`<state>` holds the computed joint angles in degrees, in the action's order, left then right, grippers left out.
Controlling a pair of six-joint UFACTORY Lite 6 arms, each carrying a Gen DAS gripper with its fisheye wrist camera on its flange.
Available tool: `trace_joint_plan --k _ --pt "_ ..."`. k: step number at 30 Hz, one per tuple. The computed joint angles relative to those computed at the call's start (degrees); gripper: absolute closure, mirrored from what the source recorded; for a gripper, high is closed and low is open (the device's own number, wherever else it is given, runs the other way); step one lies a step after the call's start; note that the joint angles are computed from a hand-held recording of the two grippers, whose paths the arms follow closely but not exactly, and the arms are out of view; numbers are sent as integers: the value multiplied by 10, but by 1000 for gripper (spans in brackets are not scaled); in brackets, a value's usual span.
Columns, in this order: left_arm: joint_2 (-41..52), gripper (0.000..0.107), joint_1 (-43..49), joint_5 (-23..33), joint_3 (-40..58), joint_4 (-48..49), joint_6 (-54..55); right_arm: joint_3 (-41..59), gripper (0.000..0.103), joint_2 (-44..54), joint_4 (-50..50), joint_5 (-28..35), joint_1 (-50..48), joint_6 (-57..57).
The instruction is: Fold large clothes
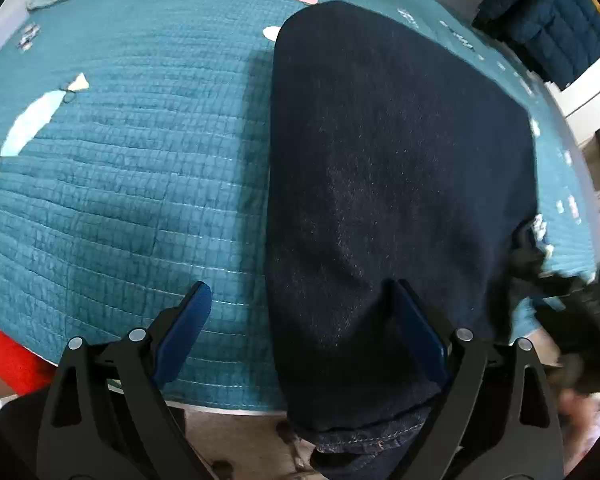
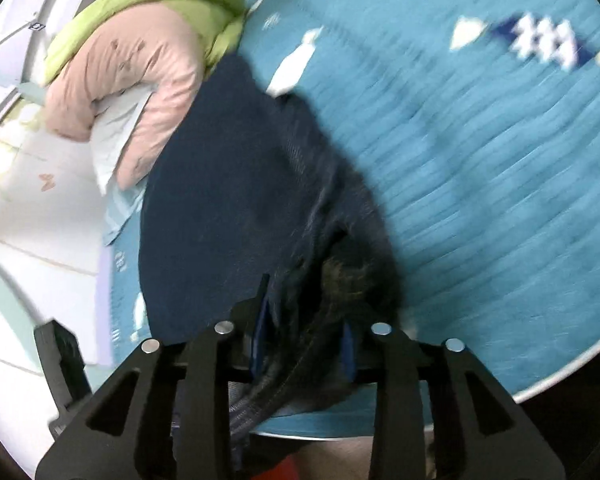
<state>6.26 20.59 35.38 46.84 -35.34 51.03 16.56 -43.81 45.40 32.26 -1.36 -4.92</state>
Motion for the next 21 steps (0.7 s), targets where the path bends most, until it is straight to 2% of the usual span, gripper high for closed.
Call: trace_joint_plan --k 2,4,7,9,12,13,14,15,19,21 --pt "-4 16 0 2 -2 9 -10 23 70 -42 -98 21 -8 75" --pt "-16 16 5 16 -9 27 -23 39 70 -56 -139 10 5 94" --pt "-68 16 10 17 -51 40 -5 51 70 -84 -64 8 37 -4" --pt "-87 16 14 12 -76 39 8 48 71 -34 15 -8 76 -73" --pt "-75 16 21 25 -72 40 2 26 71 64 17 -34 99 -59" --pt "-68 16 25 32 -65 42 2 17 80 86 38 -27 79 -86" --pt "-63 16 26 38 -62 49 0 3 99 101 57 -17 46 -112" --pt "-66 16 31 39 -68 45 9 -3 103 97 59 -6 26 -117" --pt "-73 16 40 45 -79 36 17 -16 103 63 64 30 0 -125" --pt "-78 16 58 71 -73 34 26 -25 98 34 105 88 -58 -168"
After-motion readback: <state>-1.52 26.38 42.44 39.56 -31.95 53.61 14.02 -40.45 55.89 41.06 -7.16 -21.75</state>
